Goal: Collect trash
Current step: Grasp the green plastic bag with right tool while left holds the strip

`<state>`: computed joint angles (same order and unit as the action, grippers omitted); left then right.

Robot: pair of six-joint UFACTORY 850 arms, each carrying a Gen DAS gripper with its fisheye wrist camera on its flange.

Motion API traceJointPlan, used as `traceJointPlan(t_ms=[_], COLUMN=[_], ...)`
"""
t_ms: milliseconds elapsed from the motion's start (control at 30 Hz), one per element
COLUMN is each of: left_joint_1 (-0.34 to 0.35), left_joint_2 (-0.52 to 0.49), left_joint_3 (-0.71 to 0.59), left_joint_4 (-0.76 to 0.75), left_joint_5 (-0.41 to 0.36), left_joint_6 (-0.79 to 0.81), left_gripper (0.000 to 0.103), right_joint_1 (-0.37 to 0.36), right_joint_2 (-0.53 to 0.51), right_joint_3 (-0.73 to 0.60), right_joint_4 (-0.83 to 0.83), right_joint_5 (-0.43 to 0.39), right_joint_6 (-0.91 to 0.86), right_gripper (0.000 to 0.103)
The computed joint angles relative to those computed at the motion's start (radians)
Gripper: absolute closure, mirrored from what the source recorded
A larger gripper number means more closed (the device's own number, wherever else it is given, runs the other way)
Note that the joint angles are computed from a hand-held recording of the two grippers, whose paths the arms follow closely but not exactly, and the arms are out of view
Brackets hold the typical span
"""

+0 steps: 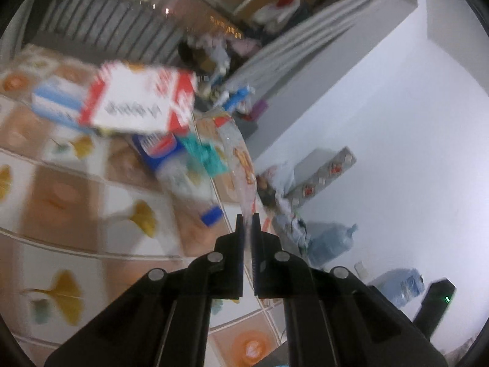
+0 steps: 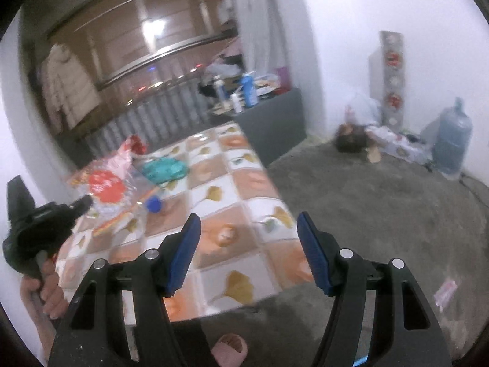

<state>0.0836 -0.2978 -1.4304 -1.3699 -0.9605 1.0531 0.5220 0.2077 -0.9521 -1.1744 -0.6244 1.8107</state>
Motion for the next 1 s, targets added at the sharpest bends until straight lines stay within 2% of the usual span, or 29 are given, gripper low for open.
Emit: traceJointPlan(t_ms=[33, 100, 133, 200, 267, 333, 400, 433, 500, 567, 800, 933, 1000], left_joint_1=[0.017, 0.058, 0.081, 0.119, 0.142, 0.148, 0.153, 0.151, 0.156, 0.163, 0.163, 0.159, 0.158], left_joint_2=[0.014, 0.049, 0.054, 0.043, 0.038, 0.042, 0.034, 0.028, 0.023, 0.026, 0.048, 0.05, 0.048], left_joint_3=[0.015, 0.06, 0.076, 0.09, 0.104, 0.117, 0.109, 0.103, 0.099, 0.103, 0.124, 0.124, 0.12], left_joint_4=[-0.018, -0.074, -0.111, -0.162, -0.182, -0.189, -0.19, -0.193, -0.196, -0.196, -0.184, -0.168, -0.16], left_joint_5=[0.018, 0.073, 0.073, 0.022, 0.028, 0.083, 0.108, 0.114, 0.117, 0.123, 0.165, 0.183, 0.185], left_joint_6=[0.025, 0.1, 0.135, 0.167, 0.161, 0.147, 0.14, 0.135, 0.132, 0.136, 0.145, 0.132, 0.123], left_gripper=[0.099, 0.099, 0.099, 0.099, 0.099, 0.099, 0.099, 0.099, 0.099, 0.099, 0.099, 0.099, 0.099], right_joint_1=[-0.023, -0.049, -0.056, -0.077, -0.12, -0.143, -0.139, -0.131, -0.133, -0.131, -0.169, -0.186, -0.19], right_joint_2=[-0.02, -0.058, -0.086, -0.157, -0.236, -0.312, -0.418, -0.488, -0.575, -0.682, -0.888, -1.021, -1.091], right_joint_3=[-0.025, -0.066, -0.095, -0.17, -0.26, -0.345, -0.464, -0.542, -0.634, -0.764, -1.063, -1.274, -1.391], right_joint_4=[0.029, 0.057, 0.048, 0.041, 0.152, 0.291, 0.332, 0.332, 0.391, 0.455, 0.796, 0.96, 1.005], right_joint_5=[0.061, 0.122, 0.129, 0.138, 0.209, 0.242, 0.188, 0.131, 0.082, -0.013, -0.09, -0.189, -0.256], right_joint_6=[-0.065, -0.157, -0.186, -0.267, -0.454, -0.664, -0.831, -0.913, -1.075, -1.229, -1.61, -1.79, -1.818], right_gripper=[0.036, 0.036, 0.035, 0.03, 0.029, 0.026, 0.022, 0.022, 0.022, 0.022, 0.022, 0.024, 0.027])
